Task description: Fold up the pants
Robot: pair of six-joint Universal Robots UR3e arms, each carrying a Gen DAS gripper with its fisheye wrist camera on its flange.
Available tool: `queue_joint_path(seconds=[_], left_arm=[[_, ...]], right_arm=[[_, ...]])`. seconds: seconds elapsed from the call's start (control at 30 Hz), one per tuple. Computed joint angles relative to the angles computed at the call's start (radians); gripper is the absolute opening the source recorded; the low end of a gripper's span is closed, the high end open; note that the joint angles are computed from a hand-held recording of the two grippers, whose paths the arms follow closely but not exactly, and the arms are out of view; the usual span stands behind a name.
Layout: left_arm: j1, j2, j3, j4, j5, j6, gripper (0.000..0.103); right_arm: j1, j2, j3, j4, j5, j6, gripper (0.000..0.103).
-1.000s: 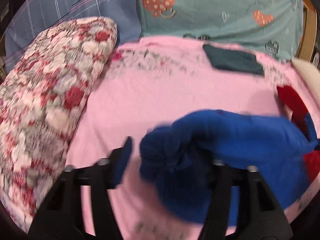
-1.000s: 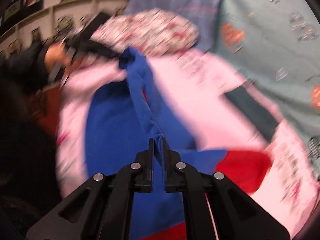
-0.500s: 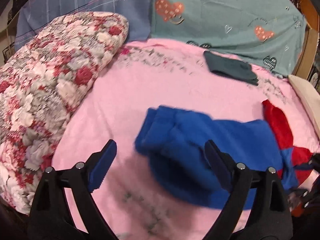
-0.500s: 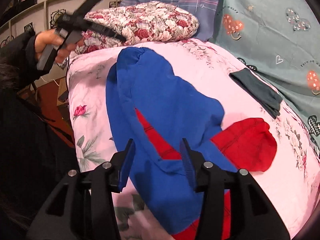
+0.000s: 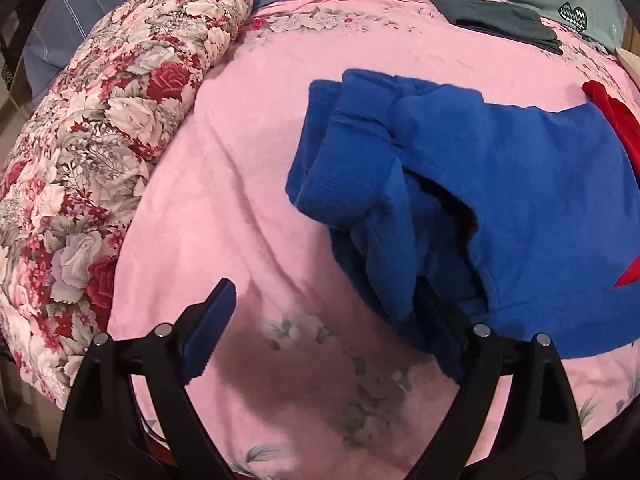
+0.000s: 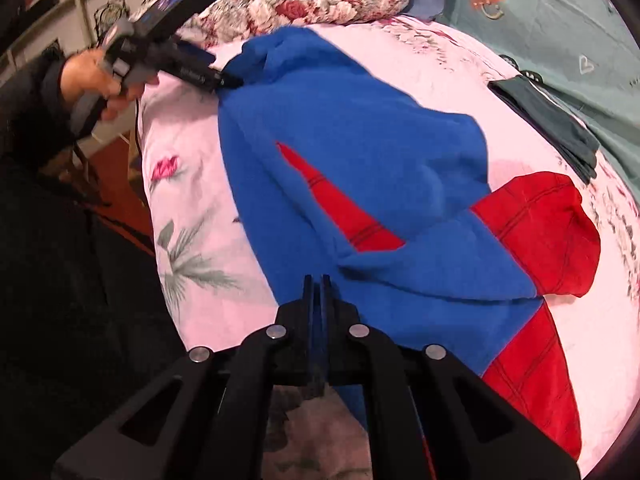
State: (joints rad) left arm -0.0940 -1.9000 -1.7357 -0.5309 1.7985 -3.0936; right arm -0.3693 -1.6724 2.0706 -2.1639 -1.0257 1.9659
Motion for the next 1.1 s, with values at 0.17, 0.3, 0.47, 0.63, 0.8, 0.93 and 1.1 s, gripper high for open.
queue_joint_path(seconds=[0.17,0.3,0.47,0.63,0.8,0.93,1.1], left_arm=[[-0.109,0.129,-0.043,0.127,0.032,0.033,0.09],[-0.23,0.101,0.047,0.114,-0.097,0.072,0.093],[-0.4,-0.149,0.256,0.101,-0.213,0.113,0.093],[-0.457,-0.316,0.414,0.038,-0.18,0.136,0.087],[-0.412,-0.312,0.408,0.019,-0.252,0.122,0.062],[-0.41,-0.301,0.391,0.036,-0.284,0.142,0.051],[-0.414,-0.26,0.316,0.096,-0.304,0.176,0.05]], right_arm=[[-0.138,-0.007,-0.15,0.029,0.134,0.151,0.045],[-0.086,0.278,-0.567,0.026,0.004,0.493,0.055],[0.066,0.717,-1.09,0.072,-0.209,0.809,0.06],[0.153,0.981,-1.347,0.167,-0.37,0.841,0.002],[0.008,0.625,-0.862,-0.024,-0.187,0.73,0.002],[-0.285,0.219,-0.505,0.012,0.078,0.569,0.002],[-0.79,-0.234,-0.112,0.331,0.311,0.238,0.002]])
